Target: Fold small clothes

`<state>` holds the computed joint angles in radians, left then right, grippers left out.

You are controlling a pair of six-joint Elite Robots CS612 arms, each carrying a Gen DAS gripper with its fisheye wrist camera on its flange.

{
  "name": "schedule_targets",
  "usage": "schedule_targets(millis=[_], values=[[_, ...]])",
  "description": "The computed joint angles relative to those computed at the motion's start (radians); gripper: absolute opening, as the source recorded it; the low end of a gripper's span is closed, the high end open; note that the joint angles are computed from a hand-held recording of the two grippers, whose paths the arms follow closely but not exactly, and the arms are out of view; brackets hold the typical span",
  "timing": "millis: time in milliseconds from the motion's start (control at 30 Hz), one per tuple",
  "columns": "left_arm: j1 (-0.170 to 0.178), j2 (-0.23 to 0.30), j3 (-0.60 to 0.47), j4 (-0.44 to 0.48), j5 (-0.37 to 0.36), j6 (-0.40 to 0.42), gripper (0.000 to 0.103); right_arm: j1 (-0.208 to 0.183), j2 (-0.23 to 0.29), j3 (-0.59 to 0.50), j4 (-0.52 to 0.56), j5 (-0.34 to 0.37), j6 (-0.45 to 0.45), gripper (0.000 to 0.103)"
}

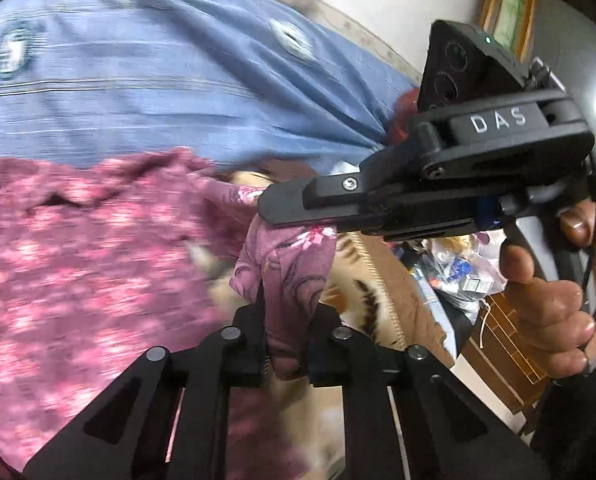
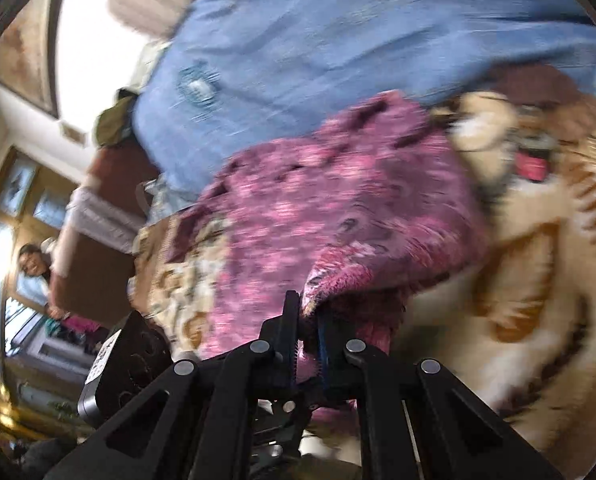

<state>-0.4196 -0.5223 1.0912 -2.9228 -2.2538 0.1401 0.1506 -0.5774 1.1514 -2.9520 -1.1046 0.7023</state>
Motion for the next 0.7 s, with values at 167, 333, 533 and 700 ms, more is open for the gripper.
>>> schedule_targets(millis=[167,333,533,700], values=[[0.084,0.019,-0.037,0.119,-0.025,-0.013,0.009,0.064,0.126,-0.237,0.088,0.033,-0.019,0.007],[0.137,0.139,-0.201,0.35,-0.079,-0.059,0.009,0.101,0.336,-0.554,0.208,0.073,0.052,0.015],[0.164,0.218,-0.305,0.482,-0.133,-0.125,0.045,0.106,0.364,-0.602,0.323,-0.055,0.071,0.043],[0.17,0.226,-0.321,0.433,-0.125,-0.17,0.065,0.093,0.35,-0.637,0.37,-0.274,0.051,0.07]])
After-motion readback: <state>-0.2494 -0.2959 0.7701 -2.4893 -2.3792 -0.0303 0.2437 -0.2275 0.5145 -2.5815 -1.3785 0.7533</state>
